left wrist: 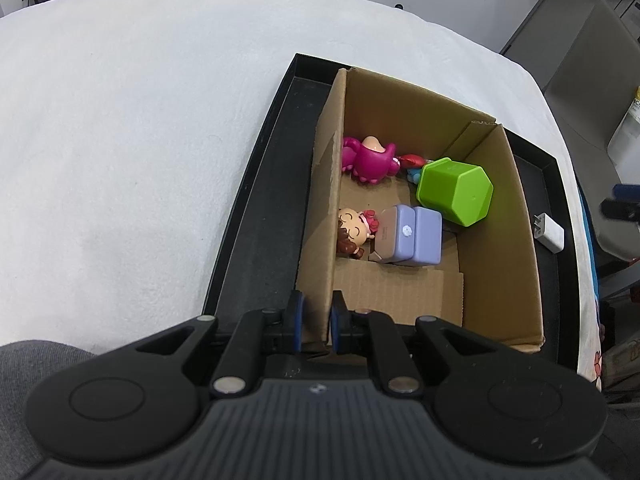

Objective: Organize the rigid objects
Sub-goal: 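Move the right tool back to the white plug charger, then close the right tool on the white plug charger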

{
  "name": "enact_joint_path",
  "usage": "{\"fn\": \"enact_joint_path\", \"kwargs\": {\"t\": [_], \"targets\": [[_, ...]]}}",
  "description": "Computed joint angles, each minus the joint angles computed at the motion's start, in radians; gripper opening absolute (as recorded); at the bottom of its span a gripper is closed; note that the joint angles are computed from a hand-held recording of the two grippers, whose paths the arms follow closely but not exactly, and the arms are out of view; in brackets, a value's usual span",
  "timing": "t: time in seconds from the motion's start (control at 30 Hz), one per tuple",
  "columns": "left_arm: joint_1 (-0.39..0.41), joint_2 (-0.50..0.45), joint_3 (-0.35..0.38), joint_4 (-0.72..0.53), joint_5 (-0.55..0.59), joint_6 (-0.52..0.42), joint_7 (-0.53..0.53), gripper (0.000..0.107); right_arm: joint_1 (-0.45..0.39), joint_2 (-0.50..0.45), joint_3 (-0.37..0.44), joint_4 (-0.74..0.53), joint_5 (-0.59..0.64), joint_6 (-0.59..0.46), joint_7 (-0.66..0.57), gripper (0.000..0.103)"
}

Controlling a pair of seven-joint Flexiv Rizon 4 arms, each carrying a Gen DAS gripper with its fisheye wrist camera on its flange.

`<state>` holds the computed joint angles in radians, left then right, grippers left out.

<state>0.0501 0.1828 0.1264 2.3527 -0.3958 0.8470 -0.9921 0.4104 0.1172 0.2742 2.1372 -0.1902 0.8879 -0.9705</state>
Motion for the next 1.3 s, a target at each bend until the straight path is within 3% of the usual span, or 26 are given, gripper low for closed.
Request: {"fn": "enact_joint_path", "kwargs": {"t": [0.23,0.47,0.9,1.1,1.3], "targets": [[0.000,0.000,0.000,0.001,-0.003,0.000,-0.002,0.012,0.008,-0.057,-0.012,-0.028,0.037,-0.084,-0.062,0.073],[0.000,-0.002,-0.003,-0.003,0.006,0.001,-0.007,0.012,0.003,-0.086,-0.014,-0.032,0.052,-0.103,-0.053,0.071],[-0.001,0.000,-0.001,0.000,0.000,0.002,-0.002,0.012,0.029,-0.159,-0.012,-0.024,-0.112,-0.165,0.042,0.048],[0.000,0.000,-0.001,-0.001,0.003,0.001,-0.002,0.012,0.044,-0.178,-0.013,-0.024,-0.176,-0.187,0.076,0.047],[-0.001,0.000,-0.001,0.000,0.004,0.002,-0.003,0.012,0.046,-0.184,-0.013,-0.053,-0.127,-0.214,0.050,0.047]]}}
